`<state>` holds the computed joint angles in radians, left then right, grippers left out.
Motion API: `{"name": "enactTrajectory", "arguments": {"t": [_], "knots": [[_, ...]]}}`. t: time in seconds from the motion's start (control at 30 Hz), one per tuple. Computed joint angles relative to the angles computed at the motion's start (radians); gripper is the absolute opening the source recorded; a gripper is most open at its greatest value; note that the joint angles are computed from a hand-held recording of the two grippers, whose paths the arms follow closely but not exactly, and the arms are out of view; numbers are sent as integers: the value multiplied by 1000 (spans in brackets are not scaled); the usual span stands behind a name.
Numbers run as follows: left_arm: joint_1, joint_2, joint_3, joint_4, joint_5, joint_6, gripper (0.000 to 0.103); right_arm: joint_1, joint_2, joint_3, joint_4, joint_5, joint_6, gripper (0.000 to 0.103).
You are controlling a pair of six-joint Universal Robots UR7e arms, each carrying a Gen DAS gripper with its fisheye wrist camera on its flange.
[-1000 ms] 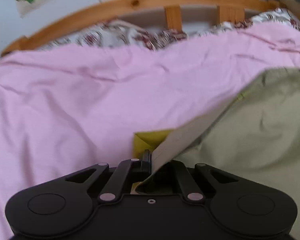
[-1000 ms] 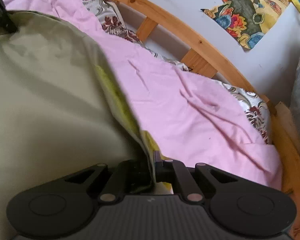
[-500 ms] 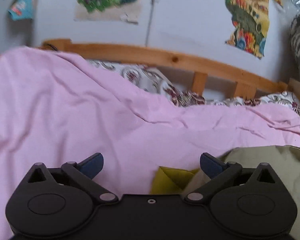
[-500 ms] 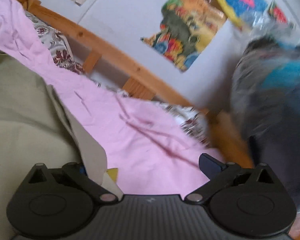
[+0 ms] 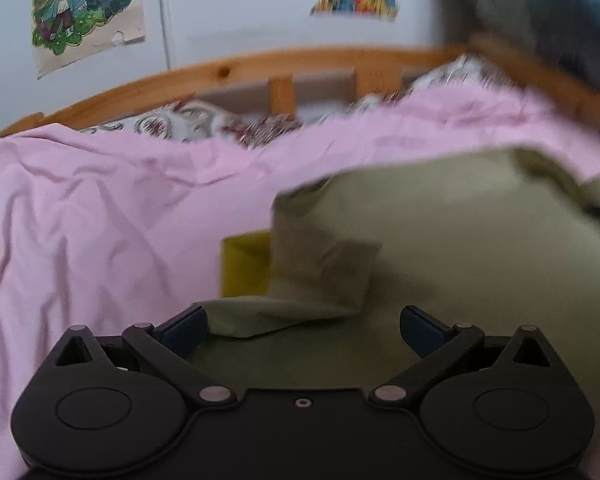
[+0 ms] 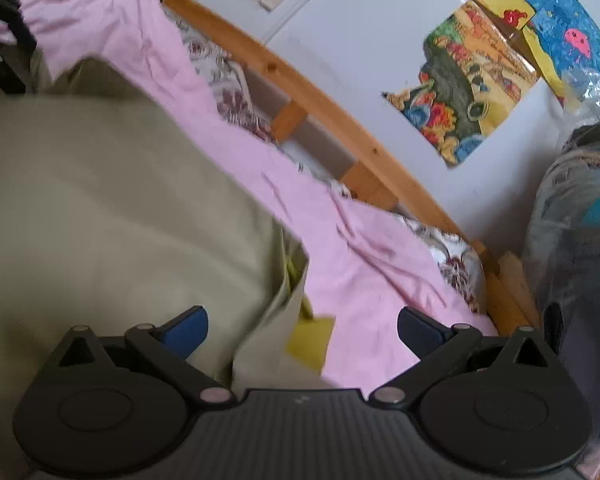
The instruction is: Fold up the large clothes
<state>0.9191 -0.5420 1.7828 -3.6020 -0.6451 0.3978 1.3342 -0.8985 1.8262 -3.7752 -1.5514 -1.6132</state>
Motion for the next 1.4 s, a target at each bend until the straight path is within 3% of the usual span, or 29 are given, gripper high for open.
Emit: {"name": "enactTrajectory", "arguments": {"t": [0.1, 0.2, 0.27, 0.33, 0.4, 0.47, 0.53, 0.6, 0.67, 0.7, 0.77, 0.87, 0.97, 1.0, 1.1, 1.2, 1.3, 1.4], "knots": [[7, 47, -74, -10, 112, 35, 101, -24, 45, -48, -90, 20, -23, 103], [26, 85, -169, -17, 223, 35, 101, -41, 123, -181, -168, 34, -69, 103], [44, 93, -216, 7, 281, -40, 101, -37, 165, -301, -150, 0, -13, 103], [57, 70, -229, 128, 333, -218, 101, -22, 186, -403, -88, -68, 109, 103], [66, 32, -207, 223, 353, -406, 101, 4, 184, -490, 62, -170, 291, 103], [58, 6, -166, 166, 320, -469, 102, 24, 170, -529, 179, -231, 496, 103], [37, 15, -142, -8, 300, -405, 102, 12, 115, -528, 372, -190, 706, 103], [19, 10, -113, -94, 257, -368, 102, -22, 52, -514, 547, -56, 910, 103], [6, 6, -94, -153, 189, -314, 102, -23, 37, -515, 564, -48, 984, 103], [0, 8, -96, -167, 152, -287, 102, -8, 45, -507, 509, -104, 958, 103], [-13, 1, -79, -162, 61, -271, 102, 9, 45, -445, 394, -159, 800, 103], [-19, 0, -77, -68, -82, -324, 102, 7, -9, -282, 348, -132, 654, 103], [-25, 33, -101, 15, -162, -384, 102, 5, -30, -153, 324, -79, 605, 103], [-30, 58, -120, 22, -147, -380, 102, 9, -19, -129, 287, -71, 587, 103], [-52, 133, -183, 78, -9, -430, 102, 25, 70, -95, 91, -69, 529, 103], [-48, 204, -235, 29, 69, -393, 102, 28, 157, -111, -46, -56, 431, 103], [-26, 274, -293, -99, 97, -223, 102, 14, 242, -156, -148, -49, 370, 103], [-9, 290, -317, -76, 100, -223, 102, 8, 282, -191, -143, -64, 369, 103]]}}
